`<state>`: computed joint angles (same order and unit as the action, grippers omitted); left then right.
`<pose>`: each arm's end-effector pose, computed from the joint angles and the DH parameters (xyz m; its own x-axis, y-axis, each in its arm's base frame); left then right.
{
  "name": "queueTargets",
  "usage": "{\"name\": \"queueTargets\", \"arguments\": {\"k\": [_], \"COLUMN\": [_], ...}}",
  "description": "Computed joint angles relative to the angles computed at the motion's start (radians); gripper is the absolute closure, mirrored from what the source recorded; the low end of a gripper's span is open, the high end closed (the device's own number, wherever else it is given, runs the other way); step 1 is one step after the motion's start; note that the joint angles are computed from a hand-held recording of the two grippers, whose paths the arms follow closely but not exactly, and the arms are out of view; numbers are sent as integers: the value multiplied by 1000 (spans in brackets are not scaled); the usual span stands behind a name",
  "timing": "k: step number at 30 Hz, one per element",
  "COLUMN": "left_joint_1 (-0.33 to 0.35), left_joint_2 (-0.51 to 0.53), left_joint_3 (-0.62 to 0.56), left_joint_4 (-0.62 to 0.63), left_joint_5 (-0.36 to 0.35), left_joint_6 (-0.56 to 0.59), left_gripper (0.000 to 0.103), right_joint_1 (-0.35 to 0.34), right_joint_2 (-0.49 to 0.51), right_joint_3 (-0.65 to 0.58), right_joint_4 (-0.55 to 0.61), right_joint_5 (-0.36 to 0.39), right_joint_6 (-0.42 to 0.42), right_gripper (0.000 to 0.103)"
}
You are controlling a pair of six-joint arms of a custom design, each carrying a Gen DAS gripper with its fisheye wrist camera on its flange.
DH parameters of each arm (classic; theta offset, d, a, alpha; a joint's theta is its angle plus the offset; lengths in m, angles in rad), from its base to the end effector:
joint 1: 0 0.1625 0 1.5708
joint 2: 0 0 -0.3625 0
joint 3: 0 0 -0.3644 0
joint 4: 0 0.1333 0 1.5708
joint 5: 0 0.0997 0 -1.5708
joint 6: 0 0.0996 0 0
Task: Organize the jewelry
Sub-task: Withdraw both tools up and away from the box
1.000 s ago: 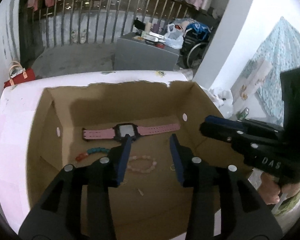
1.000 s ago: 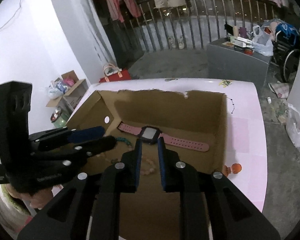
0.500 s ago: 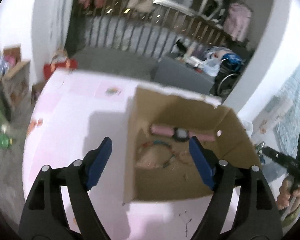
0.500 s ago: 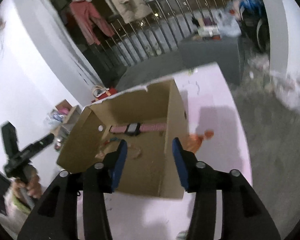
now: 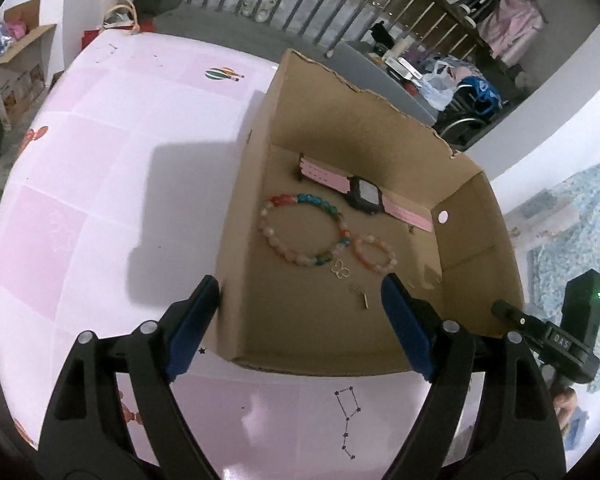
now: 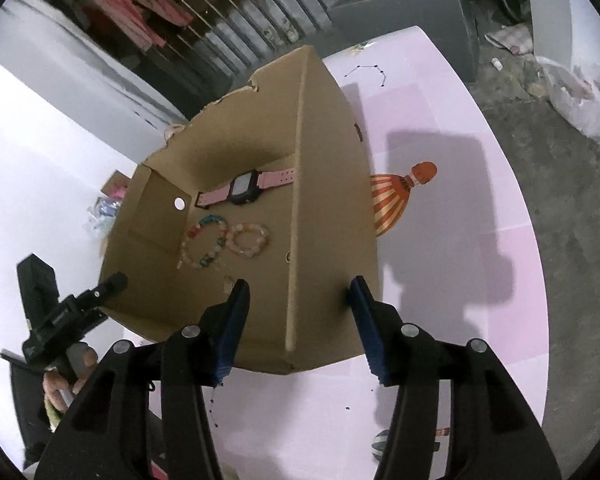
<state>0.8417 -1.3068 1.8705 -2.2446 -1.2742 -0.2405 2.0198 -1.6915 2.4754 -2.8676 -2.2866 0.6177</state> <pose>-0.2201 -0.4902 0.2340 -0.8712 0.4190 -0.2560 0.4681 0.8660 -0.1759 0.2080 -0.2751 0.2485 -0.8872 0.4241 0.1819 0.1663 0.6616 -0.7312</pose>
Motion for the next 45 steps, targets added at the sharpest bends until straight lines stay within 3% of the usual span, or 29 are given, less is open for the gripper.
{"name": "queueTargets", "arguments": {"k": [8,22,32,40,45], "left_joint_1": [-37,-50,-52,-129,-189], "left_joint_2": [-31,-227,-295,-337,-388], "left_joint_3": [16,143,194,244,280], "left_joint_4": [9,24,50,48,64], "left_joint_5": [34,52,40,156,261], "left_joint_6": [-27,-55,-60,-22,-29], "left_gripper": [25,25,25,23,19], "right_joint_1": [59,193,216,249,311], "right_joint_2": [-10,15,17,15,27], "right_joint_3": [-44,-19,11,33,21], "right_joint_4": [130,177,162,128,188], "right_joint_5": [-54,-103,-98,-114,-191], "right_joint_6": [94,205,231,214,270], "right_gripper": [51,51,51,50,39]}}
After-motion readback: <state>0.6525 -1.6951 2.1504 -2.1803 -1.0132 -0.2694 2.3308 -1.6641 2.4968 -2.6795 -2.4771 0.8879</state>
